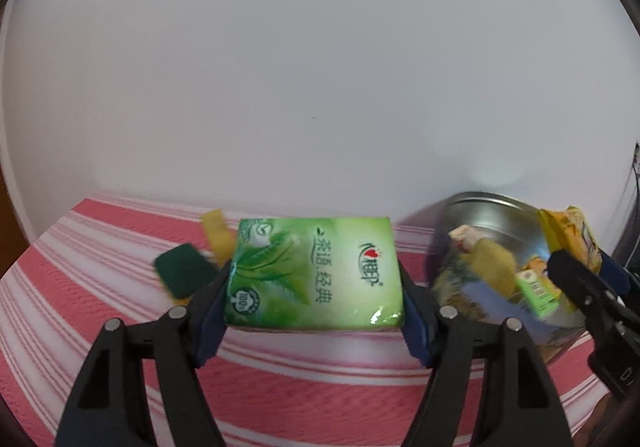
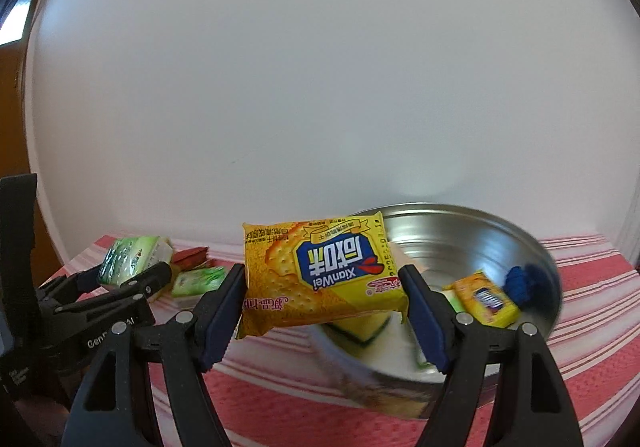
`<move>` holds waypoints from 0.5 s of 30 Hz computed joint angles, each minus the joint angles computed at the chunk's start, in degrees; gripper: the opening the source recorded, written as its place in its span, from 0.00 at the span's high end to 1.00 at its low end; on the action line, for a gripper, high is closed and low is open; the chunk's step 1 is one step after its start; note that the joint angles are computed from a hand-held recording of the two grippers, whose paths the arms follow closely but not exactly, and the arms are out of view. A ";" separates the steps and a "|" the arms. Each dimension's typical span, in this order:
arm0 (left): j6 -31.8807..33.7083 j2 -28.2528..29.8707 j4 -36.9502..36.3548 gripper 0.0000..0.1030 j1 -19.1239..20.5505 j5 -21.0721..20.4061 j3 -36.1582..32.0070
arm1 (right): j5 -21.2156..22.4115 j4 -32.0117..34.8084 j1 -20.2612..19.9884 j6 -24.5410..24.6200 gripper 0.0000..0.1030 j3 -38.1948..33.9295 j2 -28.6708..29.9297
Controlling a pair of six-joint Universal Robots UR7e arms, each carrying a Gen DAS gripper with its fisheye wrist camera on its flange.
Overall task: Organize objects
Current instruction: 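Carry the cracker packet and tissue pack over the silver tin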
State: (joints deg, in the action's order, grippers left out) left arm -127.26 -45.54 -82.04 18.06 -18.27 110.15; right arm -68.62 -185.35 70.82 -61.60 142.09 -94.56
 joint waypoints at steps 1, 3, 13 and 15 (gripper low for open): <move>1.42 0.55 -1.07 0.30 0.16 0.87 -0.62 | 0.13 -0.24 -0.26 0.35 0.25 -0.40 0.07; 3.57 1.72 -2.64 0.30 0.52 1.97 -1.82 | 0.04 -0.61 -0.66 1.16 0.25 -1.28 0.33; 28.05 7.07 -28.42 0.30 2.43 5.06 -3.75 | -1.25 -3.17 -2.20 4.94 0.24 -5.81 2.19; 32.70 8.21 -33.46 0.30 2.76 5.10 -4.05 | -1.59 -3.42 -2.45 5.90 0.24 -6.83 2.59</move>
